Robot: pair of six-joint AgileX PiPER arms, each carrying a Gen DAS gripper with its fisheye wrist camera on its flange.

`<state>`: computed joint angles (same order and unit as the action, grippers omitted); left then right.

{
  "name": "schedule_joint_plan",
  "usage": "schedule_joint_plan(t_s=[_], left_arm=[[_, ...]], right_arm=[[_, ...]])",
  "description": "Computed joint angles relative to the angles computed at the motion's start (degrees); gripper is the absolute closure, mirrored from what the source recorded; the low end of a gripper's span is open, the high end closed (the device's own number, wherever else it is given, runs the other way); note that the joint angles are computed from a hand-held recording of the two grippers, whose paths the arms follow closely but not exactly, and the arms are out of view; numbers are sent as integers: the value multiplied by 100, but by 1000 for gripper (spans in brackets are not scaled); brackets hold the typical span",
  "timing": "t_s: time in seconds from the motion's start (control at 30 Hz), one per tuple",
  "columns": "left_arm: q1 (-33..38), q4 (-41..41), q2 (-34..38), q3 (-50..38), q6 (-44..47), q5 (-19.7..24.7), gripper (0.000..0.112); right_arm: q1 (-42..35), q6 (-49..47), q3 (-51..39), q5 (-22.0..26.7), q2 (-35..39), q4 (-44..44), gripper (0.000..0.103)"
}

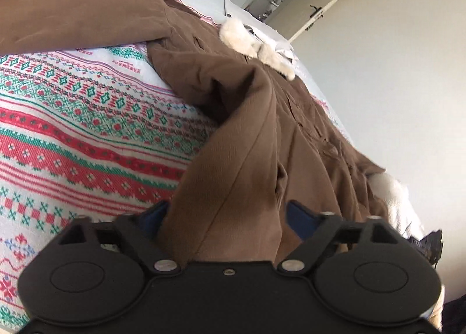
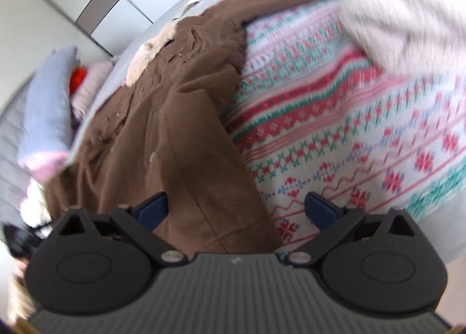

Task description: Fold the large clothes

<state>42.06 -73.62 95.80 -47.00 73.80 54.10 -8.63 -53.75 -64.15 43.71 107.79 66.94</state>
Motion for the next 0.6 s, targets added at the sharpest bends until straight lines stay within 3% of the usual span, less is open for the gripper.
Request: schedule_joint_plan(t_s=[0.03,0.1,0.2,0.37,0.5,0.6], left_arm=[[-14,56,-85,52,6,30,52],[80,183,-177,114,-193,276,78],[204,309,-431,278,-315,446,98],[599,167,-1680,939,-161,795,102],[1547,109,-1906,979,-484,1551,102],[1505,564,-1864,889,-974,1006,102]], right_arm=[[-13,-106,-5,110,26,79,26],[2,-282,-63,422,108,187,46],[184,-554,98,275,-103,168,81],[-77,-1864,900,655,-940,1357,90],[-537,-1751,999,1150,-1255,1826,90],[-803,-1373,921,1238,-1122,1797,90]])
